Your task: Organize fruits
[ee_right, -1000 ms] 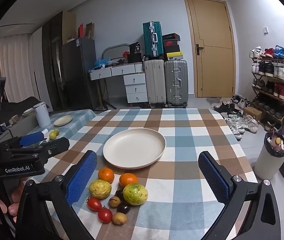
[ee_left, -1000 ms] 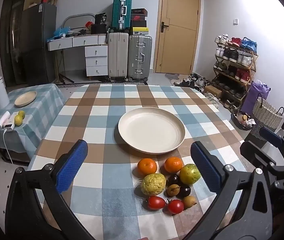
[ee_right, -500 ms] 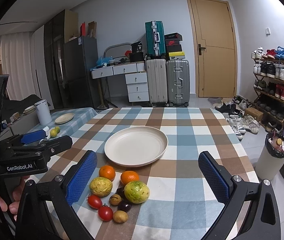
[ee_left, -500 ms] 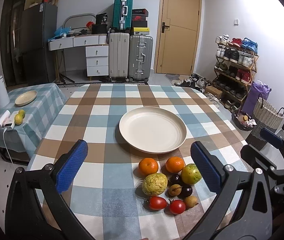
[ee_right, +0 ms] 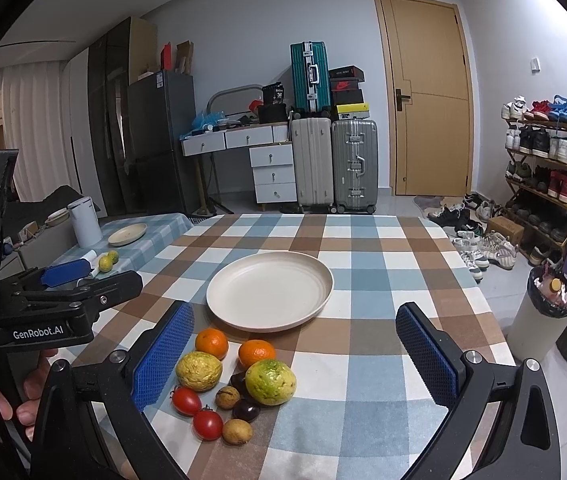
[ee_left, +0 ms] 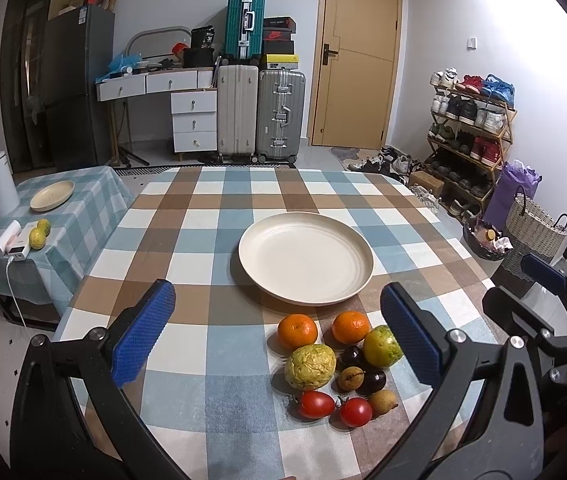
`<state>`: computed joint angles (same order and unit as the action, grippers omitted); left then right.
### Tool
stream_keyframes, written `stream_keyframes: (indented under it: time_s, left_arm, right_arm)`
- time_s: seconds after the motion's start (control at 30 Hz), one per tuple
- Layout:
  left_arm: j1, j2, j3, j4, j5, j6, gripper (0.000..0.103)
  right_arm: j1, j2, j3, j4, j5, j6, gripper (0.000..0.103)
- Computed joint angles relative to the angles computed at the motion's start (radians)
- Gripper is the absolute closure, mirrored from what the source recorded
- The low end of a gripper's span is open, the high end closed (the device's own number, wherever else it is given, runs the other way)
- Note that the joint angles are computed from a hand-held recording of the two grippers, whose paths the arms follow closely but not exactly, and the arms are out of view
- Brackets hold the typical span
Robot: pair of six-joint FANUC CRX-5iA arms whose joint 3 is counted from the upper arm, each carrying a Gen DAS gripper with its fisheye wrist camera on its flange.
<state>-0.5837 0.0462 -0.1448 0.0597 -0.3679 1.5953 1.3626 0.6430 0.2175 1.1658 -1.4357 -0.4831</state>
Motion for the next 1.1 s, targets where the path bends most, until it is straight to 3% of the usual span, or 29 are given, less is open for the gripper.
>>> stream_keyframes:
  time_s: [1.1]
  left_arm:
    - [0.005, 0.003, -0.017, 0.017, 0.009, -0.016, 0.0]
  right_arm:
    - [0.006, 0.0, 0.001, -0.008, -0.007, -0.002, 0.0]
